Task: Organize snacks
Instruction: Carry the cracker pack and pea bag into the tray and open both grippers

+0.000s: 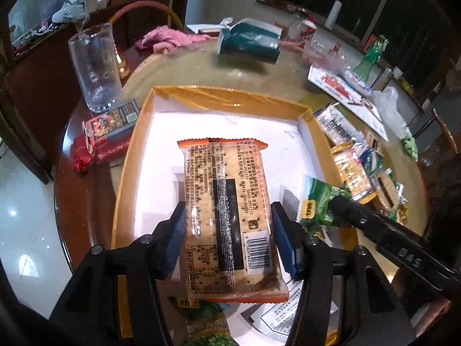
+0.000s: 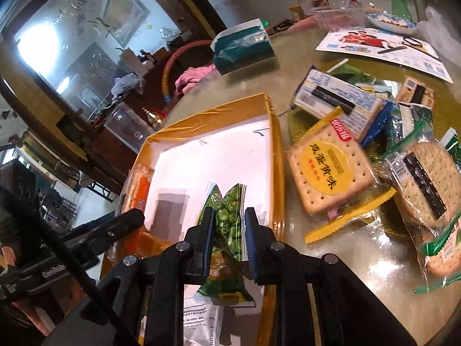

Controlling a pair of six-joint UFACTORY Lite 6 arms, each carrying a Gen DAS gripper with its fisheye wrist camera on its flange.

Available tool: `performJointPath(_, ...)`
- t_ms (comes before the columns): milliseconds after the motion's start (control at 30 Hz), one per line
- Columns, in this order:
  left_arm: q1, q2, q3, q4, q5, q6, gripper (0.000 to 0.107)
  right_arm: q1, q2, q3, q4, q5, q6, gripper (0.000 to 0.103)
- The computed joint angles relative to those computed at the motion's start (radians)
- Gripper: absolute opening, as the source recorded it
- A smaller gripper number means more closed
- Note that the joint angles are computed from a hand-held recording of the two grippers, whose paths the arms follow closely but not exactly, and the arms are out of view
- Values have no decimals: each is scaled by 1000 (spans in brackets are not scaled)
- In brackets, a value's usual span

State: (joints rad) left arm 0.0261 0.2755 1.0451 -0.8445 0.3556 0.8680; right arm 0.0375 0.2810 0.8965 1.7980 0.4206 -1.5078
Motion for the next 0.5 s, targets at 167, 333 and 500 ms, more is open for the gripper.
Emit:
performJointPath(167, 24, 33, 12, -45, 10, 16, 64, 25, -15, -6, -23, -43, 3, 25)
performJointPath(333, 23, -117, -110, -215, -43, 178, 88, -11, -67, -57, 26, 23, -87, 55)
performJointPath(500, -4, -309, -250, -246, -14, 207, 89, -78, -238, -201, 64, 89, -166, 61)
